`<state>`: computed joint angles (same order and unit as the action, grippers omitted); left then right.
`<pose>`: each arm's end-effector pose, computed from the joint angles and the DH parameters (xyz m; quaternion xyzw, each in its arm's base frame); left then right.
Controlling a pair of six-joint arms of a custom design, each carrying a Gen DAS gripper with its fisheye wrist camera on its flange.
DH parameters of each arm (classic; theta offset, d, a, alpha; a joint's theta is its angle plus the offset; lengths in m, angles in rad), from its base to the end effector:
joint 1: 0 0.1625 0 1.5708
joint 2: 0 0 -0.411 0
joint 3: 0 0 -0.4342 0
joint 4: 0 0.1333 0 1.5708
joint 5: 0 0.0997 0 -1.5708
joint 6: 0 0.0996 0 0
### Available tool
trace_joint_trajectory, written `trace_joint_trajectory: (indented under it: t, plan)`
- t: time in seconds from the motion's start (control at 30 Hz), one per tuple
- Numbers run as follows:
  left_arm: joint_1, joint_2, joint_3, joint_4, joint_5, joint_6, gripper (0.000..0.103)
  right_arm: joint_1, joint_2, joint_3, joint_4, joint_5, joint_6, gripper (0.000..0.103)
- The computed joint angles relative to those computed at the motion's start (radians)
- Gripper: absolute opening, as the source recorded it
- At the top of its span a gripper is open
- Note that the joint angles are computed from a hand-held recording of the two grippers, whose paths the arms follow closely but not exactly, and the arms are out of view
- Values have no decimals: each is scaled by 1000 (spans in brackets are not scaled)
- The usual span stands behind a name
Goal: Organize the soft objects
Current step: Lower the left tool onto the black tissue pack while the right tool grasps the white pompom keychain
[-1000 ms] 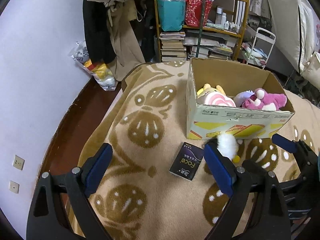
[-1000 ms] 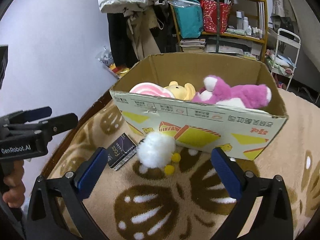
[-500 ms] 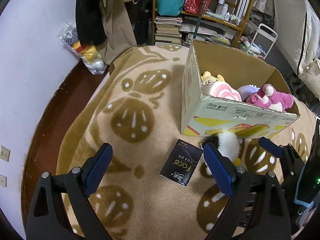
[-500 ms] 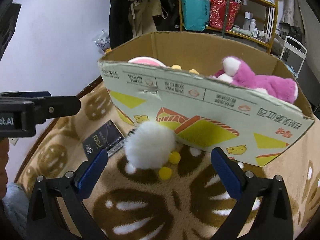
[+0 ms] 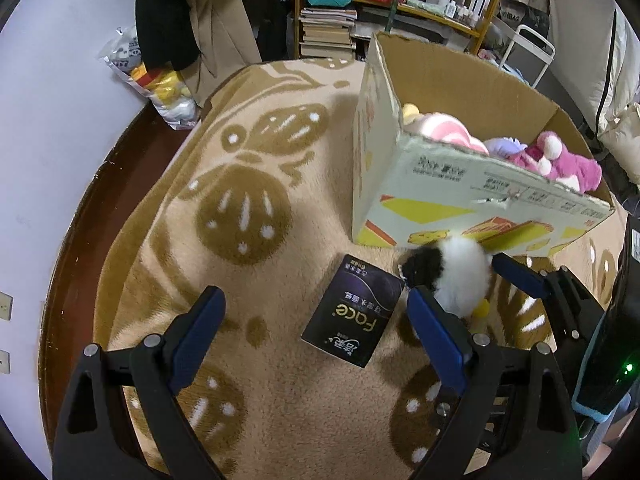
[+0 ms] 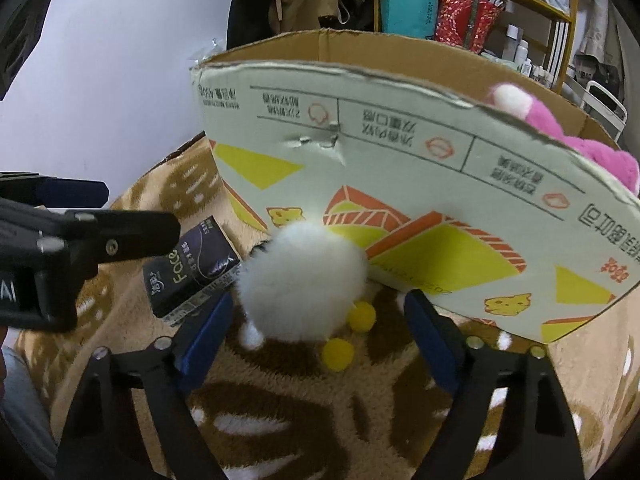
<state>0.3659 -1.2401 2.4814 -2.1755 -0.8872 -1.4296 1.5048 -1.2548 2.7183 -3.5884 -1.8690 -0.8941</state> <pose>-0.2176 -0.2935 0.0190 0.0039 0.9009 -0.2342 0.3653 0.0834 -0.3153 0.0929 0.3455 -0.8872 0.1739 0.2517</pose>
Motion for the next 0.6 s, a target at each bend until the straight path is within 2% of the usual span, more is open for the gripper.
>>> trace_joint_trajectory:
  t: [0.47, 0.53, 0.6]
  plan:
    - [50, 80, -14, -92, -33, 86, 91, -9, 38, -14, -15, 13, -20, 87]
    - [56, 85, -14, -108, -36, 98, 91, -11, 36, -11, -18, 15, -16, 84]
    - [60, 90, -14, -119, -39, 105, 91, -11, 32, -12, -14, 15, -13, 76]
